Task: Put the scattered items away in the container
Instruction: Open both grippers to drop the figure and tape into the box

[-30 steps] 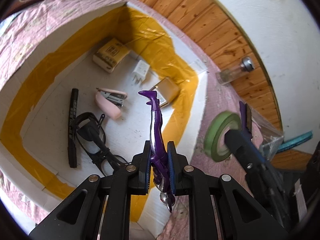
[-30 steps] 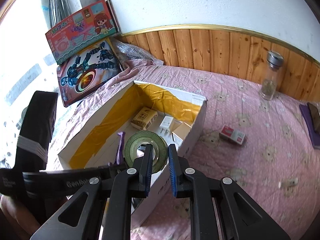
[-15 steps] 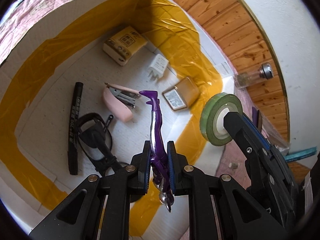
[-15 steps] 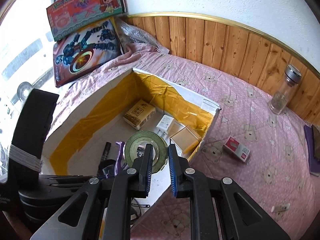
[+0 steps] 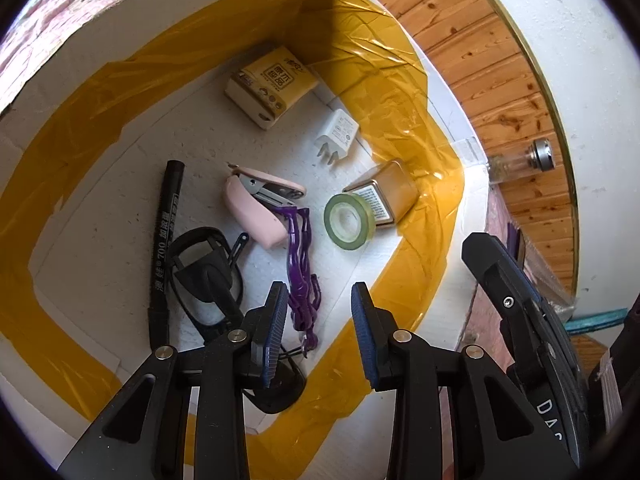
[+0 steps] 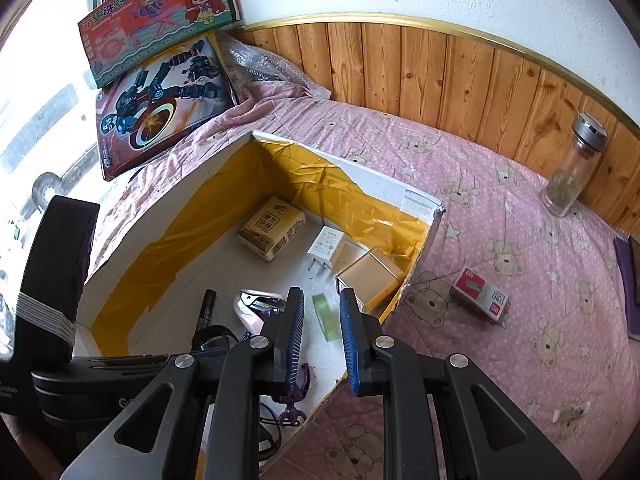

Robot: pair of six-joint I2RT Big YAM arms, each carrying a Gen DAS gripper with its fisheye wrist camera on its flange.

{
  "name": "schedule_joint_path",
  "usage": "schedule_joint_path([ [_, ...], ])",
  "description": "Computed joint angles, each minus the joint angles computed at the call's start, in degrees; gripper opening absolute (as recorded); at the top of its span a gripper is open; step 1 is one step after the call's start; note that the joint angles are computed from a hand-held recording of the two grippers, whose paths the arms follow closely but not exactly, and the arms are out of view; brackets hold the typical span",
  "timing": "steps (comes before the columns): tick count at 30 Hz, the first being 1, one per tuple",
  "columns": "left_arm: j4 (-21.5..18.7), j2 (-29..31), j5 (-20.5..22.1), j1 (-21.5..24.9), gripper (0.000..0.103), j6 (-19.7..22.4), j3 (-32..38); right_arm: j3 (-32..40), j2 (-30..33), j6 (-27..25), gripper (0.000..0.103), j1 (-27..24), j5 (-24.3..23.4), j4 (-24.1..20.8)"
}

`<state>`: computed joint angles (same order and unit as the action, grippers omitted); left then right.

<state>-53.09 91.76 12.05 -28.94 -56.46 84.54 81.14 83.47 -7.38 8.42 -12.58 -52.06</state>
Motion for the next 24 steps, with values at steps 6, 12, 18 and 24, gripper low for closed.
schedule_joint_path([
  [6,-1.0,-0.3,-2.2,-0.9,0.035,1.7,0.6,-0.2,-0.4,0.1,0.020,0.2,-0.2,-0.3],
  [12,-2.0,-1.3,-4.7,-1.8,0.035,2.9,0.8,-0.8,-1.5,-0.2,0.020,0.4,-0.1,-0.7],
  [18,-2.4,-2.9,-7.3,-2.6,0.035,4.3,0.4,-1.7,-3.0,0.1,0.020,0.3,-0.5,-0.8],
  [24,-2.8,-4.8,-9.9,-3.5,0.035,5.2,-0.2,-3.1,-5.3,0.7,0.020,0.0,-1.4,-1.0],
])
